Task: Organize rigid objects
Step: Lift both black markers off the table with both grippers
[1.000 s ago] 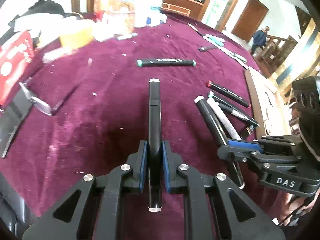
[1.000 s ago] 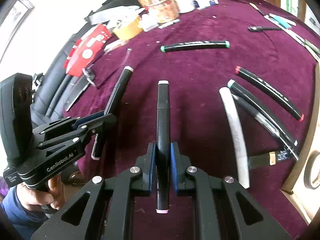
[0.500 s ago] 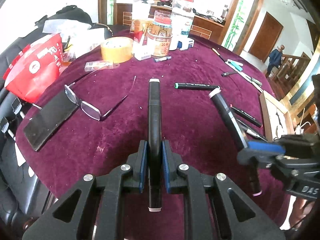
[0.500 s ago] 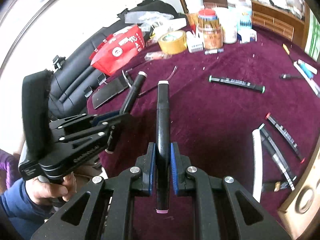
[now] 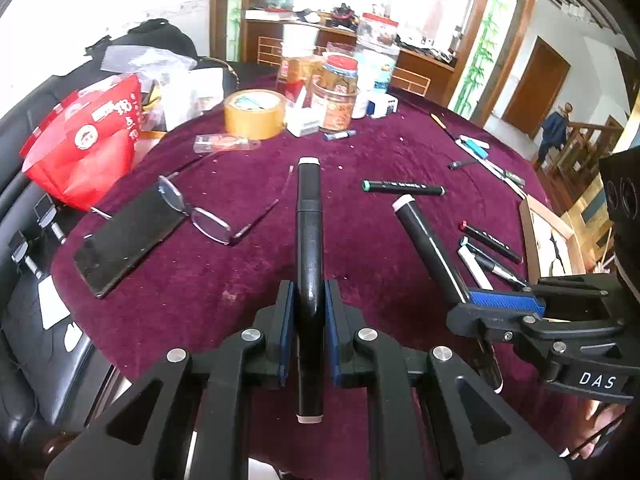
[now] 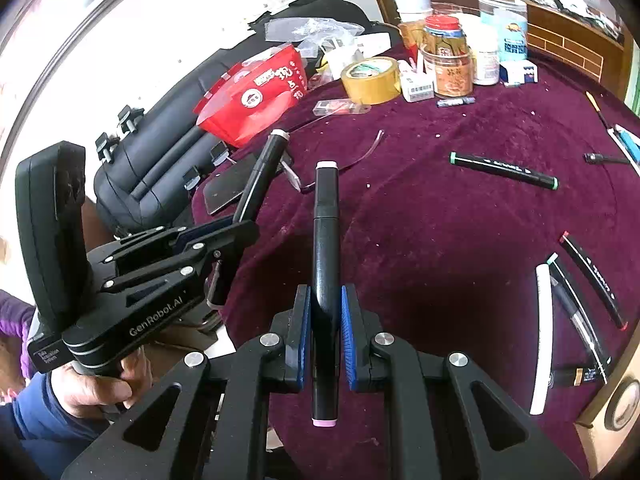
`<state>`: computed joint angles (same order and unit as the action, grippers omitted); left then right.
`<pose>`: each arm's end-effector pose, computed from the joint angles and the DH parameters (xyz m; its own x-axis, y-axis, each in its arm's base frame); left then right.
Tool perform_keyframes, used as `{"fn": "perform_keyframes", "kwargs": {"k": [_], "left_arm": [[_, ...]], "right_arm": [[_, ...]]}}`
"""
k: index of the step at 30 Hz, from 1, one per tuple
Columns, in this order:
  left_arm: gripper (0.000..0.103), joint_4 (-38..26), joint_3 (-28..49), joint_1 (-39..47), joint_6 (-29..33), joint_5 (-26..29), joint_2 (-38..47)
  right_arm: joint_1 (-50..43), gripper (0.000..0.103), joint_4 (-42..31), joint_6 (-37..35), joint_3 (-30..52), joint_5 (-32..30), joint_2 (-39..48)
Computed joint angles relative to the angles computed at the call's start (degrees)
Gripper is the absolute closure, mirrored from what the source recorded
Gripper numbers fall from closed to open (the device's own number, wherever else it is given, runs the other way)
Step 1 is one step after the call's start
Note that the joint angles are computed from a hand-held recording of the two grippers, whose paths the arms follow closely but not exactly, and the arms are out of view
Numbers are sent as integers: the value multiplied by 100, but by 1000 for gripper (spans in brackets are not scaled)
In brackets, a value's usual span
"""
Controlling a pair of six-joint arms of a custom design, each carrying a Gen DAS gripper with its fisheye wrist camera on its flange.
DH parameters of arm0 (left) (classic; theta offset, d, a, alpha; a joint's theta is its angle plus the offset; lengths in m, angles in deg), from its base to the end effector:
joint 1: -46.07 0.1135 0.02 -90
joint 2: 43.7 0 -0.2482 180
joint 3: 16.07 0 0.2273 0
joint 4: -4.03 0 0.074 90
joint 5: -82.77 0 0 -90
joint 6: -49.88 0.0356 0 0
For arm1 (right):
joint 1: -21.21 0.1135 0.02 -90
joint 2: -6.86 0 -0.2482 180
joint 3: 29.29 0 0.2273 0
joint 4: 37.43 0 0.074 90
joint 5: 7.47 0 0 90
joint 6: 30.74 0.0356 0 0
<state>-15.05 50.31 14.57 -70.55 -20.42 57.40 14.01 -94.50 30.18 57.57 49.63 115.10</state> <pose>0.2761 -0.1596 0.1399 -0.7927 -0.0926 -0.6025 -0.0089 0.9901 -0.1404 0.3300 -0.0222 0.1646 -0.8482 -0.3042 -0.4336 -0.4748 0.7996 0.3678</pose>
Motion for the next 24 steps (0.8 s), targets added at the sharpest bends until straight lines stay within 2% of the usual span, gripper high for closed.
{"fn": "perform_keyframes", "kwargs": {"k": [5, 12, 19, 24], "left_arm": [[90, 64, -288, 99, -12, -54, -353], [90, -87, -512, 154, 206, -535, -918], [90, -171, -619, 399, 355, -596, -1198], [90, -52, -673, 496, 390, -374, -1135]], "right_arm": [[142, 90, -115, 28, 28, 20, -297], [515, 90, -174, 153, 186, 14, -657], [669, 90, -144, 298, 171, -93, -679], [580, 90, -88, 416, 91, -157, -492]]}}
